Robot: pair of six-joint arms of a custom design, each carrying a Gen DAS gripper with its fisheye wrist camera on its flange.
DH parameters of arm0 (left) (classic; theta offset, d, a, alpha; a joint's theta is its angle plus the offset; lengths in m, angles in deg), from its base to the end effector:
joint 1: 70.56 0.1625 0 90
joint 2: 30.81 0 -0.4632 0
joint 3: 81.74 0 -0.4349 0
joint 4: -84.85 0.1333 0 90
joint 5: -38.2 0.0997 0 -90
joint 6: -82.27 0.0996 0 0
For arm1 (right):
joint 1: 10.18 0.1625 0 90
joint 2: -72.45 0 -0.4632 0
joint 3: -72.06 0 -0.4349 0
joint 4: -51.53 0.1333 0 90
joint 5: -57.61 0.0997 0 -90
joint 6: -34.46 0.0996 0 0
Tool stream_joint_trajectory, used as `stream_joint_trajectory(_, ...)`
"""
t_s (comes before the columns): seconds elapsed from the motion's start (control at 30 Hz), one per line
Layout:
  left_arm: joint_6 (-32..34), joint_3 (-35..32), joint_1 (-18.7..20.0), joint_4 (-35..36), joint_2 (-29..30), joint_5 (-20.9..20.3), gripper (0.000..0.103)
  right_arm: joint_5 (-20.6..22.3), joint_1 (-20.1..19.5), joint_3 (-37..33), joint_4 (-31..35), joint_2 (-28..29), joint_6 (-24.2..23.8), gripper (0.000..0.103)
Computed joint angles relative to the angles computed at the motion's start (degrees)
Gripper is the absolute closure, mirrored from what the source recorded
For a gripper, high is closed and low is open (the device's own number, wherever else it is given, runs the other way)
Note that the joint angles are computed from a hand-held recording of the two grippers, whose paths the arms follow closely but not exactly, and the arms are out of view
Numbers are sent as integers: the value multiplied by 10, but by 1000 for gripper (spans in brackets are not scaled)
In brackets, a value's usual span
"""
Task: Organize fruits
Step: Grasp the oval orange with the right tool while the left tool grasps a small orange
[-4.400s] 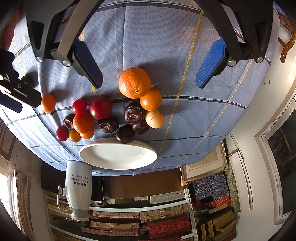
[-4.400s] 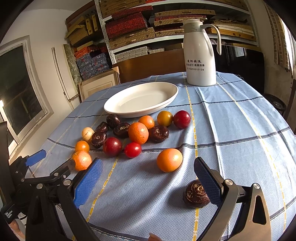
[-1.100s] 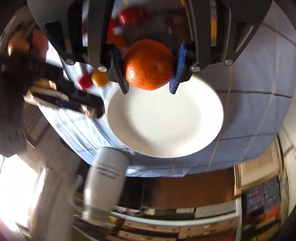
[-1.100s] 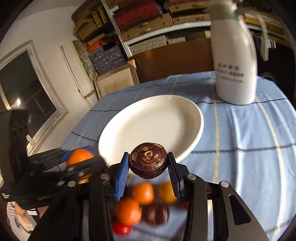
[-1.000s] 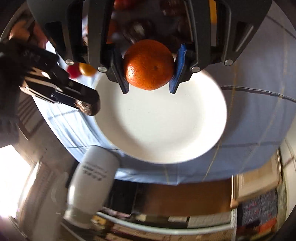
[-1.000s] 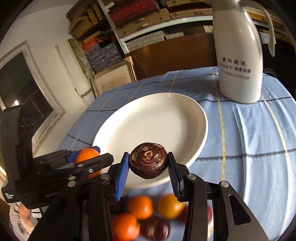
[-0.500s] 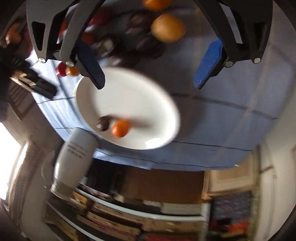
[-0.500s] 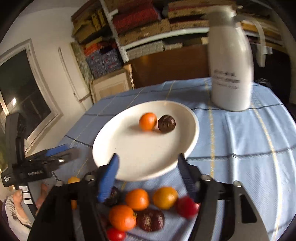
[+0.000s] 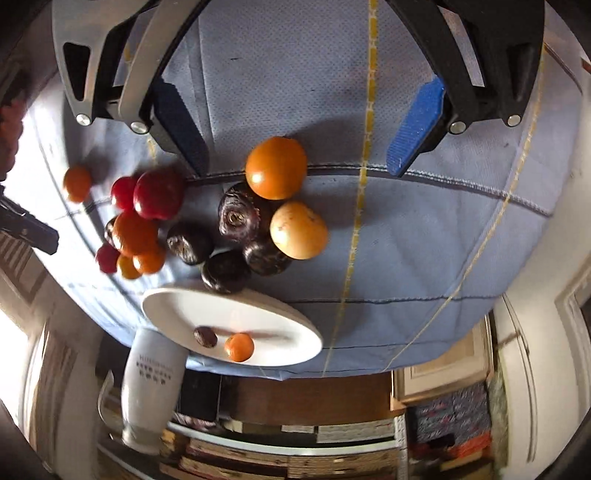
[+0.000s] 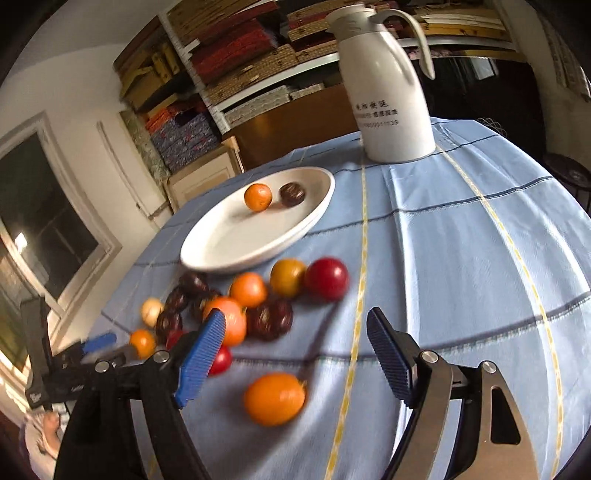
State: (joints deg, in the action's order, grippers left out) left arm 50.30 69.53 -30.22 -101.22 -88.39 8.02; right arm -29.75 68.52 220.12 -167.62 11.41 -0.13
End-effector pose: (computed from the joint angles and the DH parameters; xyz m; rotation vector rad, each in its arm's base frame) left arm -0.1034 -0.3757 0.0736 0.3163 2.2058 -0.8728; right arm 0.0593 -0.4071 0.1266 0.5739 -2.6647 0.9913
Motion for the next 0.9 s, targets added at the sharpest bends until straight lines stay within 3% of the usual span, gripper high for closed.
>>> stream_joint_trajectory(0.3,27,0,10,-34,14,-4,9,-17,9,15,-8,11,-36,19)
stream_joint_trajectory(0.53,48,-9,16,-29,19,-14,29,-49,19,15,12,15,-36,19)
stream_joint_trajectory(0.7,56,-12,19,-29,20,-22,37,-63,20,15,18,18,-36,19)
stream_joint_trajectory(0.87,63,-21,31,-11,19,-38,55,-86,30,9,33,25,-44,20)
stream_joint_trajectory(0.9,64,-23,35,-7,18,-44,64,-90,32,8,34,27,-47,24)
